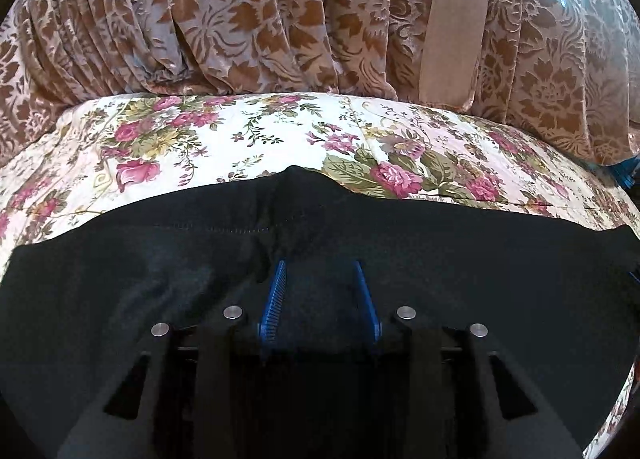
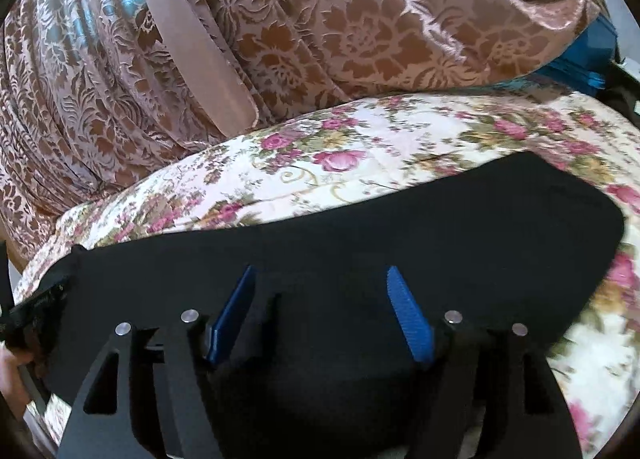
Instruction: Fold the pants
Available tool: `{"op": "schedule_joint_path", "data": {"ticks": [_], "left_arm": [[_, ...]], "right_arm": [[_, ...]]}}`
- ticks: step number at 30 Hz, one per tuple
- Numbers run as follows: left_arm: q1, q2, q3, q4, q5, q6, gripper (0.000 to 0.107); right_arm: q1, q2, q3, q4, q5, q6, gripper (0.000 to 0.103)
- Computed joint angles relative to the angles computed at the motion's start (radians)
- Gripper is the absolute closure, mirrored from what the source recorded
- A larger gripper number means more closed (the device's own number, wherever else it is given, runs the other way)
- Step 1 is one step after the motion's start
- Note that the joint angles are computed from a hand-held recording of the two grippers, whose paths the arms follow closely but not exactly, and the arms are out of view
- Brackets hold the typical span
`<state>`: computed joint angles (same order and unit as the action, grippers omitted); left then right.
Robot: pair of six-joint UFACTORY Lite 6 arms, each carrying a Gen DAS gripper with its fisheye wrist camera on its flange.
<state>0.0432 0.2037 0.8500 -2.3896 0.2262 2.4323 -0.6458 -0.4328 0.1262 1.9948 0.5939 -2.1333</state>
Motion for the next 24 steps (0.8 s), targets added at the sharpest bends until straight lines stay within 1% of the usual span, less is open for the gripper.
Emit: {"op": "schedule_joint_path", "data": {"ticks": [1,3,4,6,8,10,12,14,17,20,21,24], "left_arm": [[-0.001,0.000,-0.001,-0.002,0.001,0.000,0.072],[0.002,0.002,-0.001,0.049,0.014,-0.047,0.065],[0.005,0.002,-0.001,0.091,0.023,-0.084,0.059],[0.005,0.000,-0.003,0.112,0.029,-0.100,0.051],[-0.001,-0.008,-0.011,0.100,0.025,-0.086,0.035],[-0.009,-0.018,-0.021,0.046,0.014,-0.037,0.026],[-0.012,-0.029,-0.034,-0.010,0.003,0.010,0.025],[-0.006,-0.036,-0.042,0.006,0.004,-0.009,0.025],[-0.004,-0.046,-0.052,-0.008,-0.004,-0.011,0.021],[-0.005,-0.056,-0.061,-0.031,-0.016,-0.001,0.017],[-0.004,-0.057,-0.063,-0.023,-0.019,-0.012,0.017],[0.007,-0.064,-0.069,0.057,-0.023,-0.099,0.015]], "right_arm": [[-0.053,-0.023,-0.008,-0.079,0.014,0.050,0.031],[-0.177,-0.060,-0.016,-0.239,0.055,0.147,0.031],[-0.222,-0.075,-0.019,-0.289,0.069,0.177,0.031],[-0.323,-0.095,-0.022,-0.380,0.109,0.219,0.030],[-0.423,-0.095,-0.018,-0.449,0.160,0.239,0.030],[-0.529,-0.076,-0.006,-0.517,0.222,0.255,0.029],[-0.613,-0.043,0.013,-0.565,0.265,0.266,0.028],[-0.668,-0.003,0.038,-0.597,0.280,0.273,0.028],[-0.722,0.036,0.062,-0.617,0.296,0.272,0.028],[-0.748,0.068,0.080,-0.623,0.292,0.282,0.024],[-0.761,0.085,0.088,-0.628,0.293,0.289,0.023],[-0.790,0.180,0.132,-0.632,0.290,0.302,0.022]]}}
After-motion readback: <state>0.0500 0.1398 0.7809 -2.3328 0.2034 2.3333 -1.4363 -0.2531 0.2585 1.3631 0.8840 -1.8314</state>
